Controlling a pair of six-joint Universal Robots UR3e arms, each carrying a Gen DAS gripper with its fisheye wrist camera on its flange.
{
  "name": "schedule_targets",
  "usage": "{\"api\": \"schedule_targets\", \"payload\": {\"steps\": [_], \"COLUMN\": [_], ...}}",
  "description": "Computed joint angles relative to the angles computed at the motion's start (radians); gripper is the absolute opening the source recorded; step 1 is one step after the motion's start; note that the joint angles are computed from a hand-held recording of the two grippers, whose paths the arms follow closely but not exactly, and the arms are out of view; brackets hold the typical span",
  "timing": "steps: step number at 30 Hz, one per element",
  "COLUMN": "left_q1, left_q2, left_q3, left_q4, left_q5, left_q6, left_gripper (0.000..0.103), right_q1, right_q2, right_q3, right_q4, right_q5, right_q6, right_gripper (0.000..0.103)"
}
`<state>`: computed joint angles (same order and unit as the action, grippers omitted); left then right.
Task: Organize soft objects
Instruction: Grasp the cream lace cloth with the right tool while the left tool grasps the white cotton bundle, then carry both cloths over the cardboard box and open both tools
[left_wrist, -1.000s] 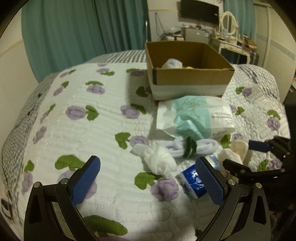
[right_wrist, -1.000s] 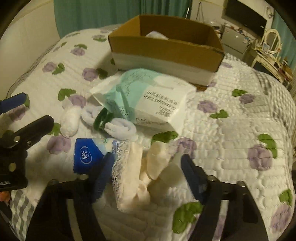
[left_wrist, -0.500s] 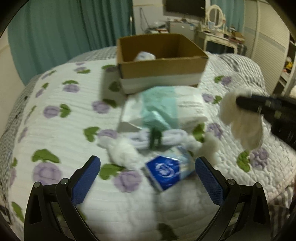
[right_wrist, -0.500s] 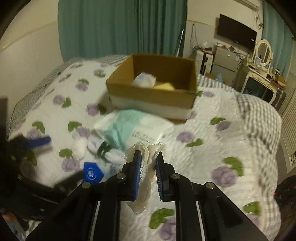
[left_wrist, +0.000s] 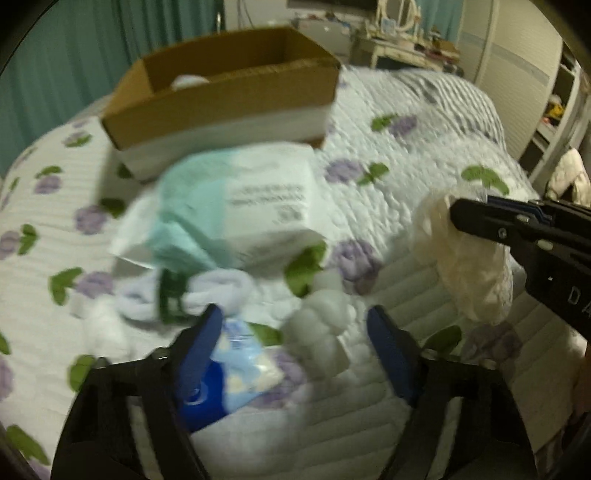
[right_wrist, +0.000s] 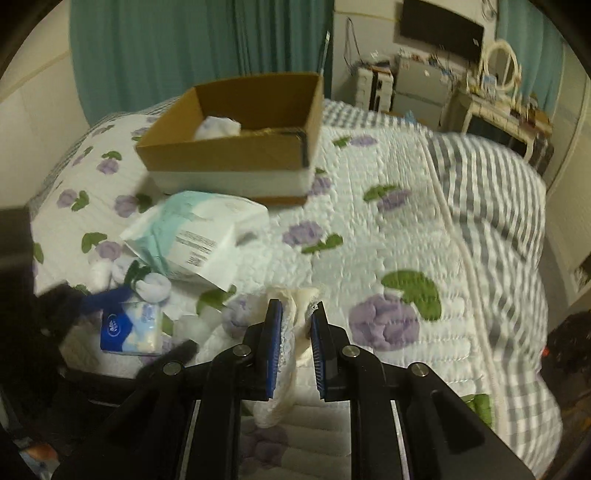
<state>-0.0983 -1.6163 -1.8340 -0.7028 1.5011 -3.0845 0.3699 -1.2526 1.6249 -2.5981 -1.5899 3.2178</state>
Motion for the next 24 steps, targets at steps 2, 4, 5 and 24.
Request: {"api": "schedule_targets", "payload": {"steps": [2, 4, 5, 24], "left_q1": [-0.015, -0.028, -0.029, 0.028], "left_q2": [-0.033, -0.056, -0.065, 0.182], "left_q3": [0.017, 0.024, 0.028, 0.111], "left_q4": [-0.001, 0.010, 0.008, -0.149], "left_q5": [0.004, 0.009, 0.009, 0.011], "left_q6": [-0.003, 0.000, 0.002, -0.006], "left_gripper": [0.062, 0.053, 0.044, 0.030], "right_q1": [-0.014, -0.018, -0.018, 0.048], "right_q2": [0.004, 0.012, 0.017, -0.107], "right_q3": [0.008, 0.008, 0.006, -0.039], "right_q4": [-0.004, -0.008, -0.009, 0.009], "right_q5": [0.022, 0.033, 0.034, -0.055], "right_q6": [0.000, -0.004, -0.004, -0.002], "right_gripper": [0.015, 0.015, 0.015, 0.015]}}
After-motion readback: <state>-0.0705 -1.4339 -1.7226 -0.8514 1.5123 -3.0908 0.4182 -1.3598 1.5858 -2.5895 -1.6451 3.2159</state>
